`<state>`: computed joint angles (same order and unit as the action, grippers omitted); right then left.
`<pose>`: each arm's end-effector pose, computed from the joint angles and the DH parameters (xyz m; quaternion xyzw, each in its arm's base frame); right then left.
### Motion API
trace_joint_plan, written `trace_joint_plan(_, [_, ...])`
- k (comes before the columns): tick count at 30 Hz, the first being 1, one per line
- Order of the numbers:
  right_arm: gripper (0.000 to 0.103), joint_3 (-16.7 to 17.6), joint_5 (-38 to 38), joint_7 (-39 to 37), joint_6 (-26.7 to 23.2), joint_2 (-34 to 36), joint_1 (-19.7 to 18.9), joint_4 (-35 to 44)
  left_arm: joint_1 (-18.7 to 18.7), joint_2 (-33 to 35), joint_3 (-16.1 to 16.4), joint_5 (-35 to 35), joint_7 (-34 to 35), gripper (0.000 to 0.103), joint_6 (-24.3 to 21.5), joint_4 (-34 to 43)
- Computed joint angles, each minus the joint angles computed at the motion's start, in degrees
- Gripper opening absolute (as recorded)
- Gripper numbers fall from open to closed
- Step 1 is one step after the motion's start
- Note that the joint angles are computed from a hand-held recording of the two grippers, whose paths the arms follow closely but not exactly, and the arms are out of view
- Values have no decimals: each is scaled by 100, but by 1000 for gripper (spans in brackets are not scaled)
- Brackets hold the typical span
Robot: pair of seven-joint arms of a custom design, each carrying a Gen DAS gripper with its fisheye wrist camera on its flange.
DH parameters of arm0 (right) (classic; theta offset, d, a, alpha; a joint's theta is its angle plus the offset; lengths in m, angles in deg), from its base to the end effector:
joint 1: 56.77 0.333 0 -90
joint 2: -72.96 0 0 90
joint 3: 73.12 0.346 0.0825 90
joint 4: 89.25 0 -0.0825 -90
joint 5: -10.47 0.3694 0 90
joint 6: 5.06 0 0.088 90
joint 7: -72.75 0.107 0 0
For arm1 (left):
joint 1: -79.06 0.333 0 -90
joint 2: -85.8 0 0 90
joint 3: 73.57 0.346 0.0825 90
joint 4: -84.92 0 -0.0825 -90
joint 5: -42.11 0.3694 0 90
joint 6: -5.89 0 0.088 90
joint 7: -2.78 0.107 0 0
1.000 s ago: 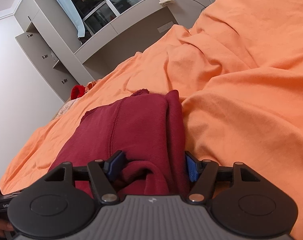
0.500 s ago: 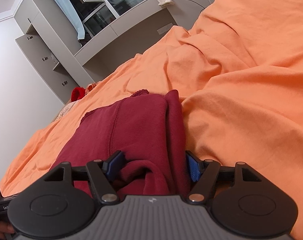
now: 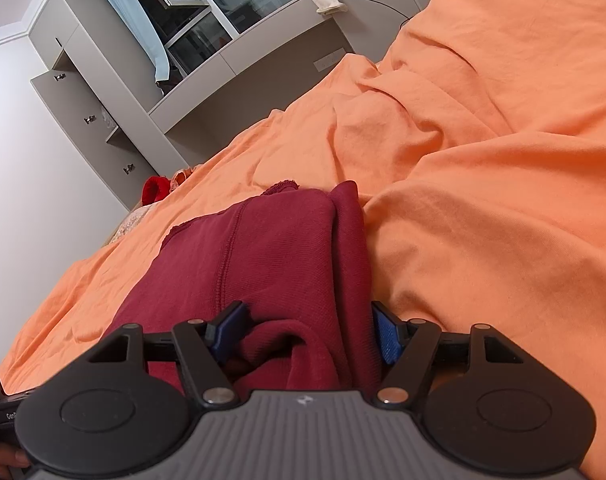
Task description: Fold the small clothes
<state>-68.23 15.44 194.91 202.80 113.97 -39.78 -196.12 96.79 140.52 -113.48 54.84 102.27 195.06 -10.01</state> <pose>0.6505 0.2361 0.2941 -0.5027 0.7056 -0.1344 0.4810 0.7222 -0.1631 0.2786 -0.5263 0.7111 -0.4450 0.1387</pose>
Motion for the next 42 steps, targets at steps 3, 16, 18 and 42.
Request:
trace_joint_plan(3, [71, -7, 19, -2, 5, 2, 8, 6, 10, 9, -14, 7, -4, 103, -13, 6])
trace_joint_plan(16, [61, -105, 66, -176, 40, -14, 126, 20, 49, 14, -68, -8, 29, 103, -127, 25])
trace_joint_plan(18, [54, -78, 46, -200, 32, -18, 105, 34, 83, 33, -142, -49, 104, 103, -341, 107])
trace_joint_plan(42, [26, -1002, 1565, -2618, 155, 1136, 1480, 2560, -928, -574, 1042, -547, 843, 27, 1800, -107])
